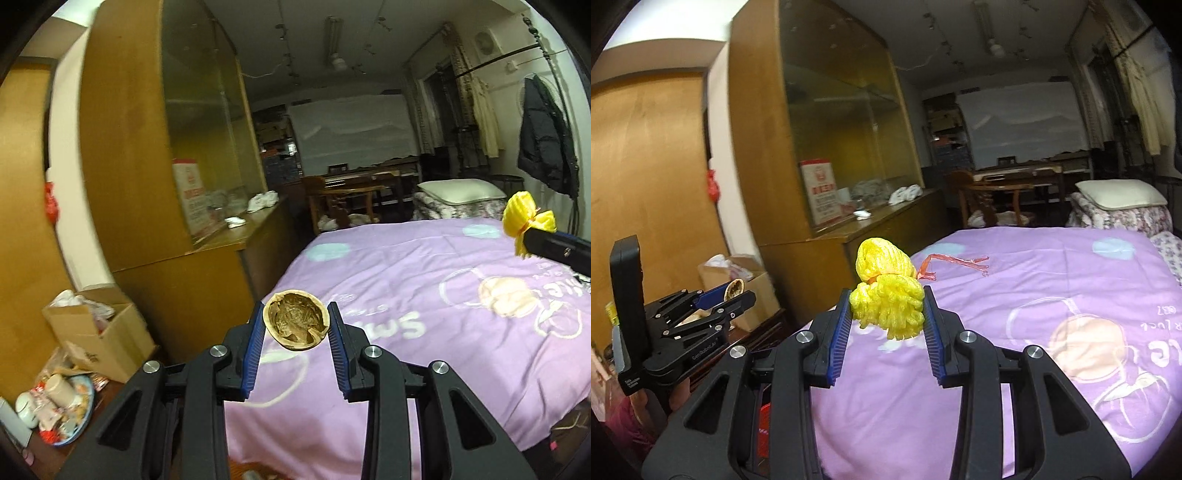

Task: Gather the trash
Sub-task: 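Carry the walnut shell and pom-pom with both tools toward the wastebasket, then open both tools over the red wastebasket to drop shell and pom-pom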

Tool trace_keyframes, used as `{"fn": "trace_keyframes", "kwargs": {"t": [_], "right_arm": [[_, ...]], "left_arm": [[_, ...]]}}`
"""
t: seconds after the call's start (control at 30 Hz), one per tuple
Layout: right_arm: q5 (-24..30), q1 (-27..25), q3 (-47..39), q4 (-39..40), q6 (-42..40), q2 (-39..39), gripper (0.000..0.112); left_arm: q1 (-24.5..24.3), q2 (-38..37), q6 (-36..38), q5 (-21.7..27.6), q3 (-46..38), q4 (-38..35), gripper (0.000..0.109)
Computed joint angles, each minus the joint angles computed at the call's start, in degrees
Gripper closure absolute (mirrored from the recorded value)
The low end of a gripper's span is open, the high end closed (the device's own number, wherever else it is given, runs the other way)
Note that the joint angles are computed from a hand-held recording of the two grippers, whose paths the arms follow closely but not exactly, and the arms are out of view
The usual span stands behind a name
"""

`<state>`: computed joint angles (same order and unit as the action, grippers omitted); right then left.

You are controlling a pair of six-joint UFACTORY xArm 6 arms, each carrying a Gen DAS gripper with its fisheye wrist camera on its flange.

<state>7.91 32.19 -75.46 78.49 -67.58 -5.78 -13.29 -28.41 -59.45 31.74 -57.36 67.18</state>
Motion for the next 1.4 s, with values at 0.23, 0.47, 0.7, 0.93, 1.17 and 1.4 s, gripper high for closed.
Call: {"fn": "trace_keyframes", "kwargs": {"t": [0.23, 0.47, 0.7, 0.93, 1.17, 1.4], "right_arm": [[2.1, 3.2, 0.2, -13.1, 10.9, 1.1, 0.075], [3.2, 6.2, -1.6, -29.9, 24.2, 5.5, 0.075], [7.8, 7.3, -6.8, -44.0, 36.3, 12.7, 0.075], [13.8, 8.5, -13.2, -51.4, 43.6, 19.6, 0.075], [21.0, 9.9, -20.3, -52.2, 44.9, 25.4, 0.075], [29.9, 12.7, -30.3, -52.4, 42.8, 32.4, 0.075]], "left_arm": [[6.5, -7.0, 2.3, -1.2, 7.9, -4.0, 0.075], [17.7, -8.5, 12.2, -8.4, 15.1, -18.5, 0.075], [26.8, -2.9, 30.9, -13.9, 21.2, -43.9, 0.075], [31.1, 2.3, 35.8, -14.0, 24.0, -48.5, 0.024], [39.3, -1.6, 25.3, -13.7, 26.4, -36.9, 0.011], [43.0, -4.5, 19.3, -10.3, 25.7, -32.1, 0.011]]}}
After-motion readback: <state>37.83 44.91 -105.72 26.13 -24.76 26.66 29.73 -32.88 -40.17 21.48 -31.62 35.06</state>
